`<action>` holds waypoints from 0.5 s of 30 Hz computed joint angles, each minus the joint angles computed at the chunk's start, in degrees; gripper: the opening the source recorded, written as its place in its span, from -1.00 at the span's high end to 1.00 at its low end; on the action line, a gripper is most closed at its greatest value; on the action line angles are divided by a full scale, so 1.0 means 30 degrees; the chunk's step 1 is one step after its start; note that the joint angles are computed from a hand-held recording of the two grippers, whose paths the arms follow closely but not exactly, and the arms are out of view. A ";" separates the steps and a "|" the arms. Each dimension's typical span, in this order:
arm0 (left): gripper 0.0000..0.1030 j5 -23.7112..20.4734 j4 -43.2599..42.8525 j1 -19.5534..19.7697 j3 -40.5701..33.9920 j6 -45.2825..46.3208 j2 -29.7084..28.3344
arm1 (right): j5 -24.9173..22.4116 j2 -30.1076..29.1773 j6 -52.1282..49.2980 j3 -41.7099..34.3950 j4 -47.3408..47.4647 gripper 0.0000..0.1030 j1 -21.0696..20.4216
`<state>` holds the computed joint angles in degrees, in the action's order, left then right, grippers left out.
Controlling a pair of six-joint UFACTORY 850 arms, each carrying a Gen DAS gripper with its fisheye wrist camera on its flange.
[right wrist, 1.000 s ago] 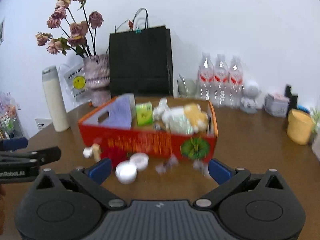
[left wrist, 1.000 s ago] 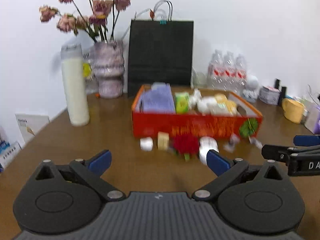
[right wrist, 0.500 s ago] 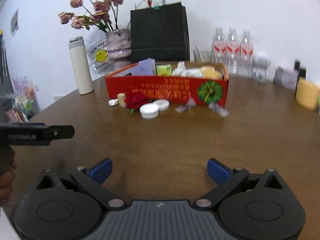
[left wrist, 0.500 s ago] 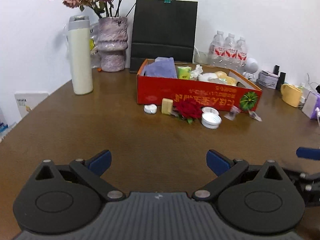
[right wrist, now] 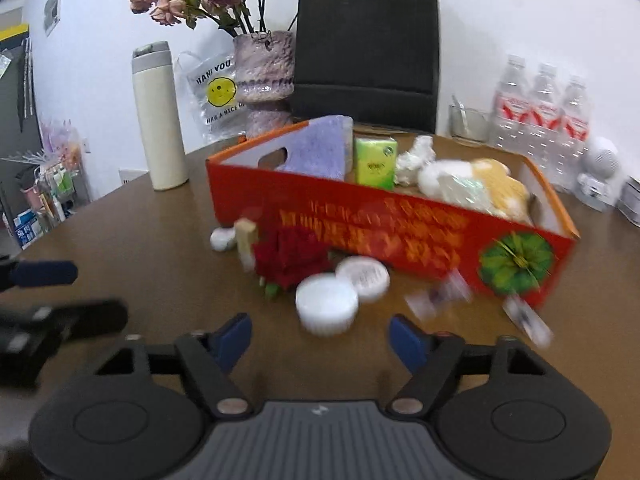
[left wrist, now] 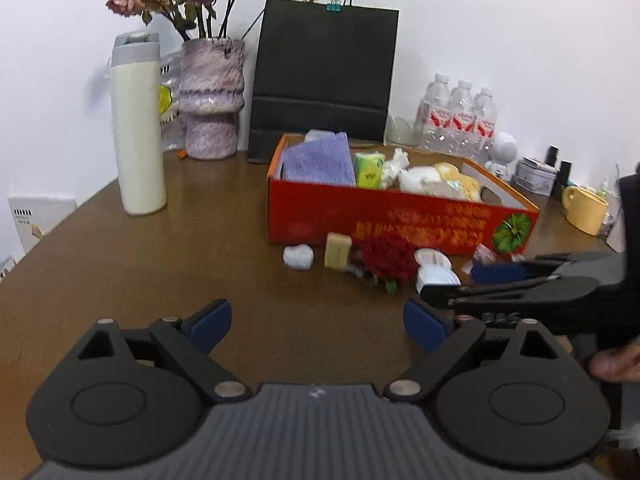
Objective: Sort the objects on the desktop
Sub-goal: 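Grasp the red rose with the left tool while the right grasps a white round lid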
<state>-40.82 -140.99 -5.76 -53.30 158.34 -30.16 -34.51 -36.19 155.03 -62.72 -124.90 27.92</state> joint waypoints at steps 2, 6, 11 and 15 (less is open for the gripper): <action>-0.71 -0.0243 0.0058 -0.0304 -0.0596 0.0028 -0.0316 | 0.0291 -0.0439 -0.0499 -0.0577 0.0551 0.26 -0.0234; -0.62 0.0055 0.2614 -0.1005 -0.2578 -0.2247 -0.1338 | 0.0081 0.0081 0.0866 0.0311 -0.0477 0.25 -0.0391; -0.56 0.1568 0.2067 -0.2543 -0.4444 -0.0940 -0.2706 | -0.0972 0.1348 0.3135 0.2436 -0.1296 0.25 -0.0331; -0.52 0.3033 0.0325 -0.3558 -0.5643 0.0734 -0.3631 | -0.3304 0.2018 0.5764 0.4055 -0.3835 0.25 -0.0184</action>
<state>-31.72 -140.01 -16.43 -70.23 160.54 -41.05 -44.42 -30.13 172.32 -50.55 -136.40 27.37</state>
